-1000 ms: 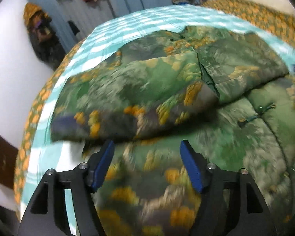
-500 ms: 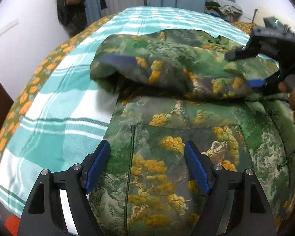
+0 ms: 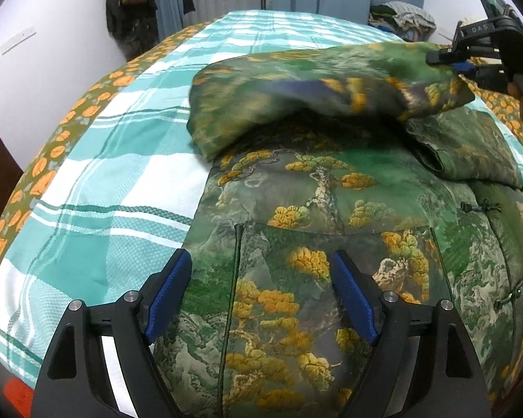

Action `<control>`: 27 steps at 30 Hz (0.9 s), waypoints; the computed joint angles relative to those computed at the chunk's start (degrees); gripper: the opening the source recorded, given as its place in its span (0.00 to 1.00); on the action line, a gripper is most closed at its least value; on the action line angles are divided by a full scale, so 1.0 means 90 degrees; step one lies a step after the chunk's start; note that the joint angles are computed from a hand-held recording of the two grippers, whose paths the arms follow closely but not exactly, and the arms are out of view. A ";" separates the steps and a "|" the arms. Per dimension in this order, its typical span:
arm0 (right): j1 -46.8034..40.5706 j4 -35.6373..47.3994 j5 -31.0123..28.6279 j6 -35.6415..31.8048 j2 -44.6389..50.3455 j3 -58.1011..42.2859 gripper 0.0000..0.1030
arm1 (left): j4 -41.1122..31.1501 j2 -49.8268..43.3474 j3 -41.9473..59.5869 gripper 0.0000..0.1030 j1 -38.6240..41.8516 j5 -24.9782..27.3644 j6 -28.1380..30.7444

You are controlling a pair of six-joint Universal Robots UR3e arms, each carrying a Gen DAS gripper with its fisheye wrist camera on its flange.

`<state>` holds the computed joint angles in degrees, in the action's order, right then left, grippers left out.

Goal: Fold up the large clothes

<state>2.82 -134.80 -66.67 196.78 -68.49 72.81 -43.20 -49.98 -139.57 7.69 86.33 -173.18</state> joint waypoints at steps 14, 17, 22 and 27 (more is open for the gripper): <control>0.0042 -0.0292 -0.1036 -0.0580 0.0439 0.0553 0.43 | 0.0119 -0.0318 0.0073 0.85 -0.0084 0.0109 -0.0045; 0.0216 -0.0429 -0.1616 -0.0892 -0.0011 0.0843 0.49 | -0.0503 -0.0187 0.0357 0.85 0.0177 -0.0180 -0.0034; 0.0388 -0.1167 -0.1555 -0.1782 -0.0676 0.1331 0.49 | -0.1327 -0.0301 0.1235 0.85 0.0694 -0.0903 -0.0117; 0.0476 -0.0655 -0.0993 -0.2043 -0.0193 0.0932 0.49 | -0.0995 -0.1822 0.2829 0.85 0.0235 -0.0909 -0.0492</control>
